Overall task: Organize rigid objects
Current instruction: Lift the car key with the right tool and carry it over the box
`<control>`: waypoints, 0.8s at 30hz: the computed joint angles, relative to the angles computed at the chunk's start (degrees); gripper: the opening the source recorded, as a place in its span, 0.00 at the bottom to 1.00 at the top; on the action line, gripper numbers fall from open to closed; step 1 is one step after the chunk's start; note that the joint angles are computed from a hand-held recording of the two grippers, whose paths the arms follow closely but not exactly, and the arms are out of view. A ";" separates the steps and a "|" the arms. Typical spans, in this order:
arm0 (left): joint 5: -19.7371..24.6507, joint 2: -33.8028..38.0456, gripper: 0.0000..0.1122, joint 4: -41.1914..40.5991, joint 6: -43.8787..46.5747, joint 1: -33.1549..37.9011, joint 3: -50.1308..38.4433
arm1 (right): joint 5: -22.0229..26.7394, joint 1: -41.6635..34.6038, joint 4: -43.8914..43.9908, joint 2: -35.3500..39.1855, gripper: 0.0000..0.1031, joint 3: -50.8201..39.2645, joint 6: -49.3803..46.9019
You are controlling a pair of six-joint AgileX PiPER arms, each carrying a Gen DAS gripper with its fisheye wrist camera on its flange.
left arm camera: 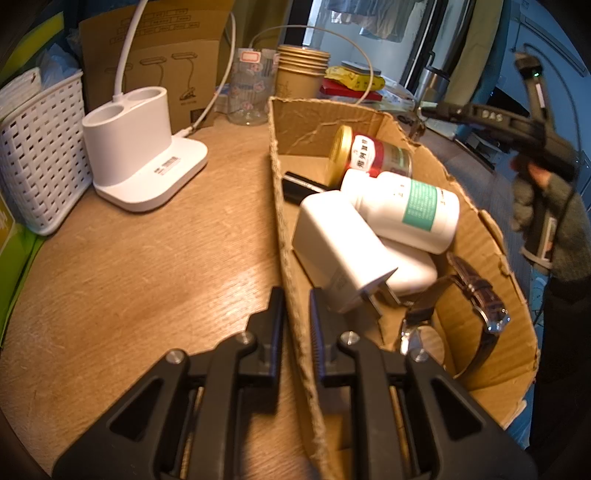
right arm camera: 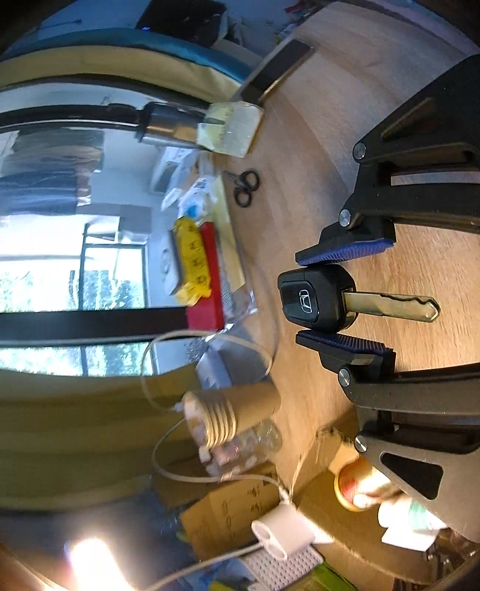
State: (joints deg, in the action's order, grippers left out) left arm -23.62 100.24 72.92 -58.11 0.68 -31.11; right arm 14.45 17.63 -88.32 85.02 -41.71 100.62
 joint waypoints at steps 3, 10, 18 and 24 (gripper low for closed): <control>0.00 -0.01 0.14 0.08 -0.09 -0.01 0.00 | 1.40 2.63 2.98 -2.18 0.37 0.31 -2.58; 0.06 -0.03 0.14 -0.14 0.01 -0.13 0.03 | 5.00 9.40 8.40 -6.20 0.37 0.11 -7.24; 0.01 0.23 0.14 -0.01 -0.02 -0.02 -0.23 | 9.89 16.46 13.39 -7.99 0.37 -2.44 -14.01; 0.07 0.11 0.14 -0.46 0.34 -0.15 -0.02 | 11.65 20.39 16.07 -7.05 0.37 -5.01 -17.43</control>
